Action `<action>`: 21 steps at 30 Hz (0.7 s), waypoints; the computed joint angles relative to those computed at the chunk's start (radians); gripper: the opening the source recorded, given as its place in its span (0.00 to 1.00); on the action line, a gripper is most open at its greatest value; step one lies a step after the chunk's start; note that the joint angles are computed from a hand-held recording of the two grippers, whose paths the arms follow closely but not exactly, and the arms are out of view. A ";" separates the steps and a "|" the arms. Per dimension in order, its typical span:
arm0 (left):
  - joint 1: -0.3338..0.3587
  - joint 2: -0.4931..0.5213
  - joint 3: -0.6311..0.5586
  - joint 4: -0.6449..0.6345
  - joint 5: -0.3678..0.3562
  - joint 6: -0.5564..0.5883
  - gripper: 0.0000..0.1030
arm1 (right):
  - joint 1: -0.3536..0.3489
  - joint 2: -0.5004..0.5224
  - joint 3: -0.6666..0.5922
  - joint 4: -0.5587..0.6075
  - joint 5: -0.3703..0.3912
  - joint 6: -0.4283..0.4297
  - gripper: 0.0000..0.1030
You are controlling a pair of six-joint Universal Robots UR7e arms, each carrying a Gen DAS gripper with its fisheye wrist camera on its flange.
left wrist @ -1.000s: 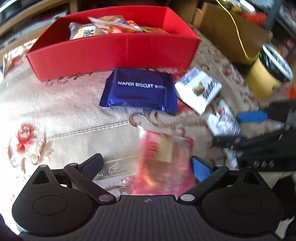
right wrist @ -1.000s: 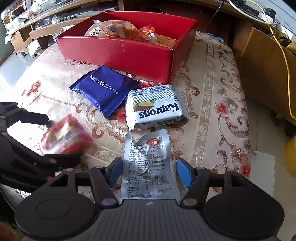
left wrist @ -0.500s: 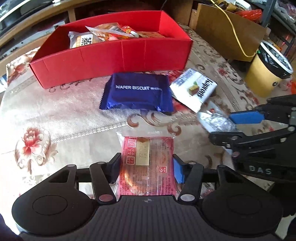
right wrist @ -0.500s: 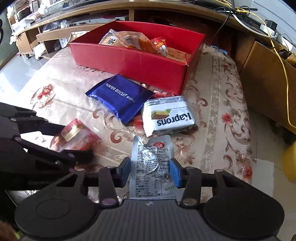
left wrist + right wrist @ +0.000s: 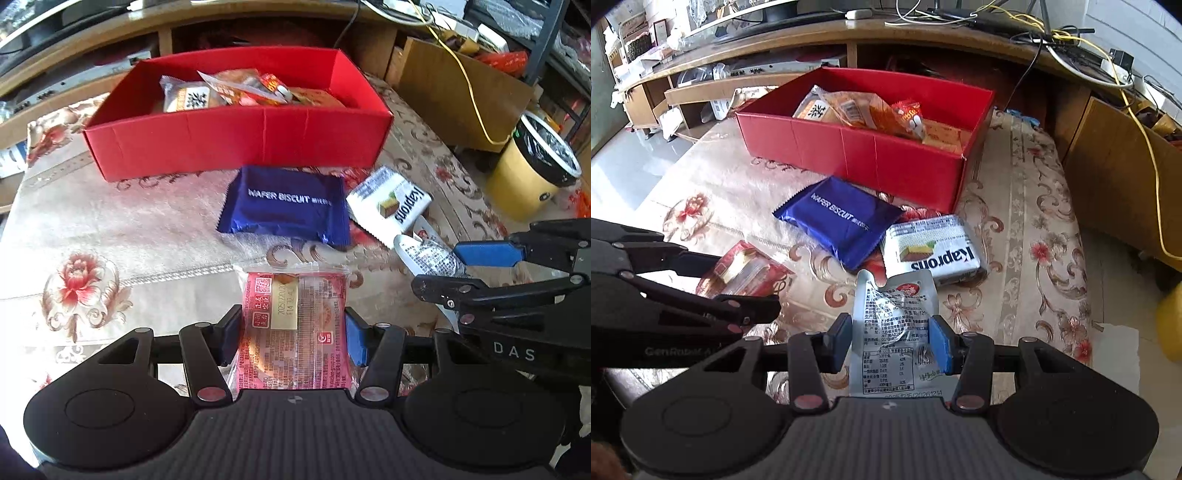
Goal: Organize snacks
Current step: 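Grasp the silver wrapper with the right gripper while the left lifts the cake packet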
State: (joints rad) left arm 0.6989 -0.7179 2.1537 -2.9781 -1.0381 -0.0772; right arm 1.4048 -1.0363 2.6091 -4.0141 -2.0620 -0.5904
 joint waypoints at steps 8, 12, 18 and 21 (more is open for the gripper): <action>-0.001 -0.004 -0.010 -0.038 -0.001 -0.011 0.61 | 0.017 -0.019 -0.012 0.001 0.018 0.010 0.38; 0.002 -0.008 -0.022 -0.049 -0.001 -0.019 0.61 | 0.027 -0.035 -0.022 0.007 0.030 0.021 0.38; -0.002 -0.013 -0.031 -0.082 -0.007 -0.003 0.60 | 0.065 -0.060 -0.031 0.001 0.001 0.055 0.38; -0.008 -0.025 -0.032 -0.104 -0.013 0.009 0.60 | 0.106 -0.079 -0.042 0.010 -0.037 0.065 0.38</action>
State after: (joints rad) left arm 0.6907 -0.7430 2.1215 -3.0823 -1.0507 -0.0684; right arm 1.5106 -1.1151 2.5668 -4.0043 -2.0986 -0.5253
